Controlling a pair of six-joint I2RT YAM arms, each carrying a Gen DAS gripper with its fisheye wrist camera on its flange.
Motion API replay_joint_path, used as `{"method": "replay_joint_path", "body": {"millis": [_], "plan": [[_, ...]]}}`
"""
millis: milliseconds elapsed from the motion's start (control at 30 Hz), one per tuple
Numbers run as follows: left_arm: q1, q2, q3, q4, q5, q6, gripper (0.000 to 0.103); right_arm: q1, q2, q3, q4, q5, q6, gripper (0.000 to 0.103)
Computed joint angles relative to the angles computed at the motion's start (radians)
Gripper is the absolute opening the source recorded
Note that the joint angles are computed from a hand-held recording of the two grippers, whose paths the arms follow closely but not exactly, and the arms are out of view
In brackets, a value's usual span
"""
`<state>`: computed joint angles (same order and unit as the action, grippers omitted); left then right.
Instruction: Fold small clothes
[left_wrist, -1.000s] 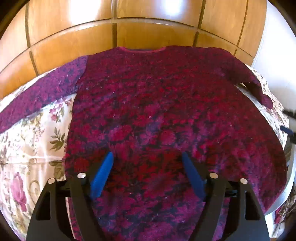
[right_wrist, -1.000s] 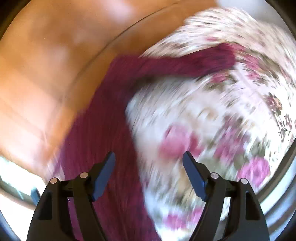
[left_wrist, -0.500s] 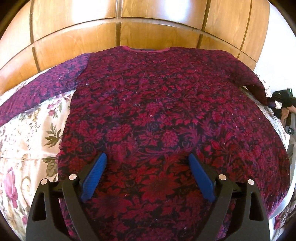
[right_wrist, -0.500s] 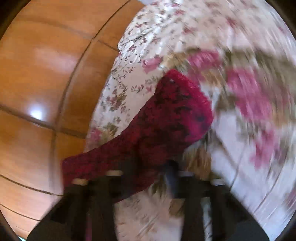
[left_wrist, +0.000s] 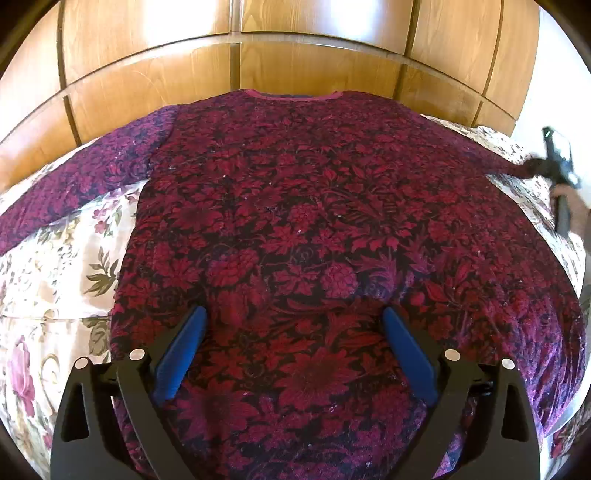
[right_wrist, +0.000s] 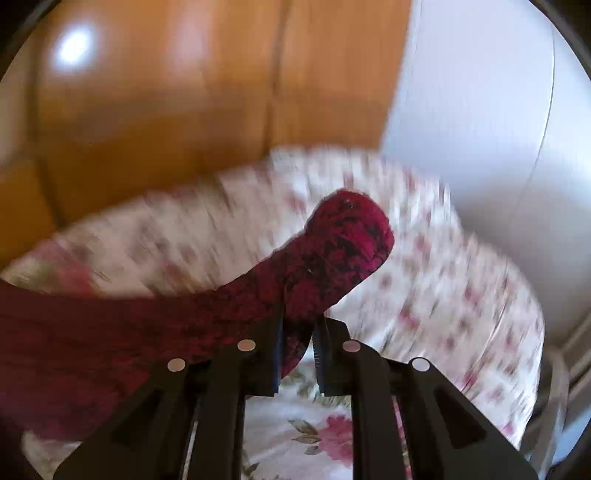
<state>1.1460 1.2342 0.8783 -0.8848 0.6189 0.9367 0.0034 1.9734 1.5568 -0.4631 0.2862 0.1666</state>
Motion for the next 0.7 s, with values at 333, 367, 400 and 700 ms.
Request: {"method": "replay_joint_path", "body": {"millis": [333, 367, 400, 700], "plan": [[-0.003, 0.000, 0.001, 0.005, 0.002, -0.018, 0.096, -0.085, -0.120, -0.067, -0.129, -0.153, 0.140, 0.079], [-0.003, -0.003, 0.006, -0.002, -0.002, -0.024, 0.096, -0.078, -0.155, -0.097, -0.128, -0.182, 0.127, 0.085], [0.000, -0.004, 0.023, -0.021, -0.003, -0.030, 0.096, -0.057, -0.220, -0.155, -0.124, -0.238, 0.108, 0.086], [0.289, 0.106, 0.226, -0.226, 0.078, 0.078, 0.092, 0.247, -0.489, -0.409, -0.258, -0.699, 0.049, 0.087]]}}
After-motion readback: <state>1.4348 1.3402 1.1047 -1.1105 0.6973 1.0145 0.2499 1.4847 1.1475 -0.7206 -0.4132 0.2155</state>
